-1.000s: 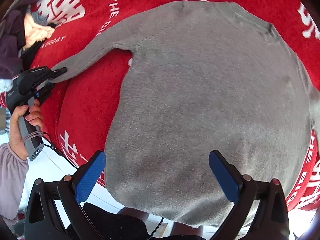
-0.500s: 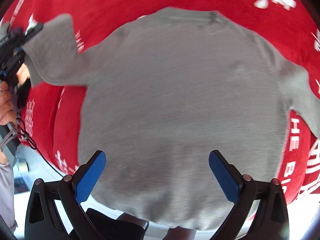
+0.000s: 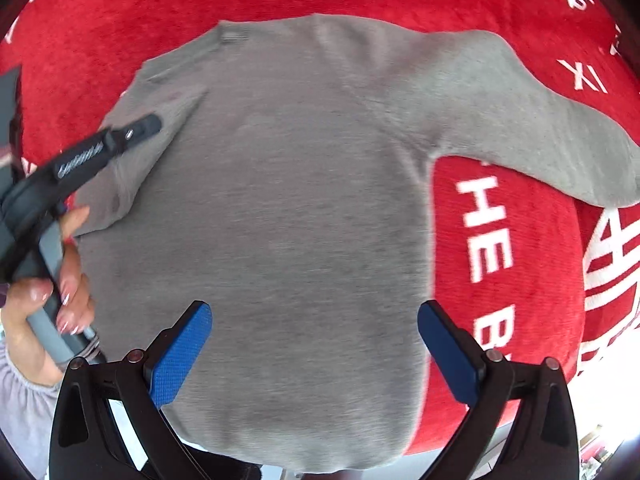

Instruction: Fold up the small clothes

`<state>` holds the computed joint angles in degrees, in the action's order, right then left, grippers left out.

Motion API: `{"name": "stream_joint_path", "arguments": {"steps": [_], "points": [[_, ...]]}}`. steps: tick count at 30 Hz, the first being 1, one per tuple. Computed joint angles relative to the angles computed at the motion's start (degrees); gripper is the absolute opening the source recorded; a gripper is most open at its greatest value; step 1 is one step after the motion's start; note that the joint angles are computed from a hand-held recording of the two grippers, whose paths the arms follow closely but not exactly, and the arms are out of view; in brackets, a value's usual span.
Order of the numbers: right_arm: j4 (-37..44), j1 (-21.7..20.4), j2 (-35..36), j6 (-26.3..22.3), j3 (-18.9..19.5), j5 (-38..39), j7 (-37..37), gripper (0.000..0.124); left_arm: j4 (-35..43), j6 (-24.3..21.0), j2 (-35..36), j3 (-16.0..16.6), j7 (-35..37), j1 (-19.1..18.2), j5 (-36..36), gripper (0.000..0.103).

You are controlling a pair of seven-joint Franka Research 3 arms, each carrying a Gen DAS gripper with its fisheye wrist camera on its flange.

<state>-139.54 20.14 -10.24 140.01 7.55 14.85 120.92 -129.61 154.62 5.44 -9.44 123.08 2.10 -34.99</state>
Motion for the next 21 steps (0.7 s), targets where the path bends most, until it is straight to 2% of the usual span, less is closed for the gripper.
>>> {"name": "stream_joint_path", "arguments": {"steps": [1, 2, 4, 8, 10, 12, 15, 17, 19, 21], "points": [[-0.1, -0.1, 0.0, 0.0, 0.0, -0.3, 0.0, 0.103, -0.8, 0.4, -1.2, 0.4, -1.7, -0.2, 1.9, 0.082], [0.2, -0.3, 0.2, 0.0, -0.1, -0.9, -0.1, 0.103, -1.9, 1.5, -2.5, 0.6, -1.9, -0.2, 2.3, 0.092], [1.0, -0.7, 0.4, 0.1, -0.4, -1.9, -0.9, 0.103, -2.9, 1.5, -4.8, 1.7, 0.5, 0.2, 1.7, 0.092], [6.7, -0.7, 4.0, 1.7, 0.7, -7.7, -1.6, 0.103, -1.9, 0.2, -7.0, 6.0, -0.7, 2.1, 5.2, 0.092], [10.9, 0.0, 7.0, 2.5, 1.2, -11.0, -2.7, 0.103, 0.6, -0.5, -4.8, 7.8, -2.0, 4.0, 6.8, 0.092], [16.7, 1.5, 11.9, 3.5, 1.6, -14.1, -5.0, 0.103, 5.5, -2.2, -0.2, 9.0, -7.7, 6.3, 11.7, 0.092], [27.3, 4.6, 20.1, 3.1, 1.3, -20.3, -8.4, 0.103, 10.9, -5.1, 5.6, 9.3, -11.1, 9.9, 14.5, 0.092], [33.9, 7.4, 25.1, 1.2, 0.3, -24.4, -11.1, 0.103, 15.6, -9.1, 10.1, 8.9, -13.1, 12.1, 15.3, 0.092], [40.6, 10.8, 30.2, -2.5, -1.1, -29.2, -12.7, 0.103, 19.8, -13.9, 13.8, 7.3, -13.6, 14.9, 13.5, 0.091], [45.8, 14.1, 34.5, -5.8, -2.8, -33.1, -13.6, 0.103, 21.5, -15.9, 15.4, 5.4, -13.0, 17.1, 12.1, 0.088]]}}
